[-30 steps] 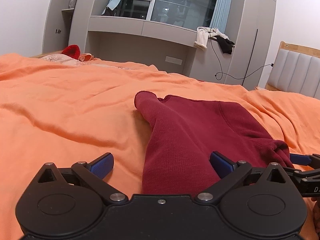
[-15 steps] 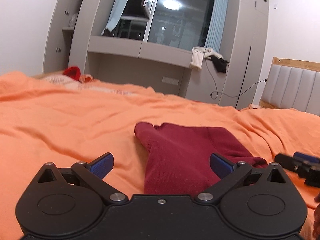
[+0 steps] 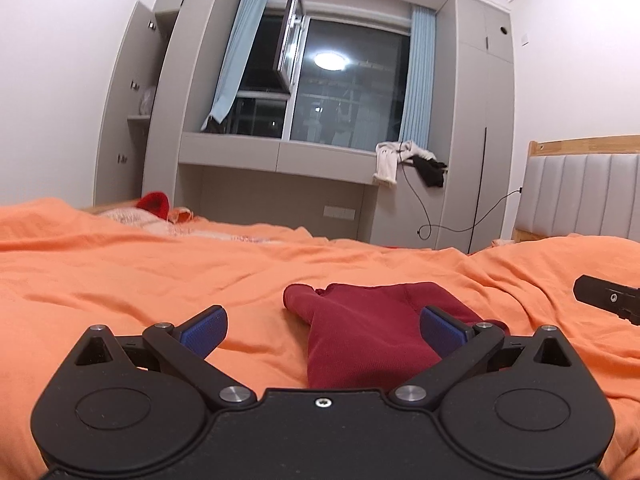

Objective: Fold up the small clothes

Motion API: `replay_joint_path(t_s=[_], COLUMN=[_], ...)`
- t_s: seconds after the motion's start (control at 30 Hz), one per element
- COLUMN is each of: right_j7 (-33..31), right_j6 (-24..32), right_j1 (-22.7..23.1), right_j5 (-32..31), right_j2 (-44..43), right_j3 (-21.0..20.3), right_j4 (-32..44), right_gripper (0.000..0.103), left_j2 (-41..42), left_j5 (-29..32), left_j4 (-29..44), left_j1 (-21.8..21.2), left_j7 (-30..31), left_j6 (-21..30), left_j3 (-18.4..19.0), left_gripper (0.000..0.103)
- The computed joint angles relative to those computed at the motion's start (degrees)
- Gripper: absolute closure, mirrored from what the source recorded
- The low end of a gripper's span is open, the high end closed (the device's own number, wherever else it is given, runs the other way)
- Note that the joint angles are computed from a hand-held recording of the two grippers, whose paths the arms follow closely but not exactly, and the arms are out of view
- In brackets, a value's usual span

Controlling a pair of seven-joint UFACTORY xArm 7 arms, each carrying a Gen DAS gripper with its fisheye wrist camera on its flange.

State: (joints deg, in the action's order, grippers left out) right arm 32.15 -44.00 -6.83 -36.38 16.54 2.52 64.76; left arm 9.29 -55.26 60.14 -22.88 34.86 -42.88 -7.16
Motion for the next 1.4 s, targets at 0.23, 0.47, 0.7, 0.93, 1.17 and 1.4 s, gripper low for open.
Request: replay_joint_path(t_s=[0.23,0.47,0.7,0.93,1.17,1.4], right_j7=[-7.8,-9.9,-13.9,-17.1,-20.6,-20.6], right_j6=[-5.5,-6.0,-6.6,-4.4,0.1,-0.3], right_j1=[2.1,3.1,4.2,5.3,6.7,6.4], right_j5=[4.6,6.6,10.2,12.9,17.7,17.0], right_j2=[-5.4,-9.8,-13.9,-15.8,-15.4,-15.3], right_j3=[-1.2,-1.9,-2.5,-2.7,-2.1,-2.4], right_j4=[-10.5,-17.9,-24.8,-27.2,-26.5,-27.0], right_gripper=[0.000,0.000,0.000,0.000,0.000,0.000], left_j2=[-4.2,-8.4,-11.0,-12.1,-10.7,-10.3], left_j5=[0.1,-1.8,-5.4,-8.9,-12.4,-14.1], left_j4=[-8.1,-15.1,-18.5,-19.7,-17.7,-16.6], left_j1=[-1.4,-2.4,-3.6,-4.3,-4.8,-5.0], left_j7=[-1.6,-3.9,-1.6,-1.0,3.7,4.6], left_j6=[-5.1,-7.5,-6.9,-5.7,-4.6,-3.7], left_j3=[-2.1,-4.5,-6.6,-7.5,-7.6,-7.3], left_gripper=[0.001,0.001,0.001,0.001,0.001,0.001])
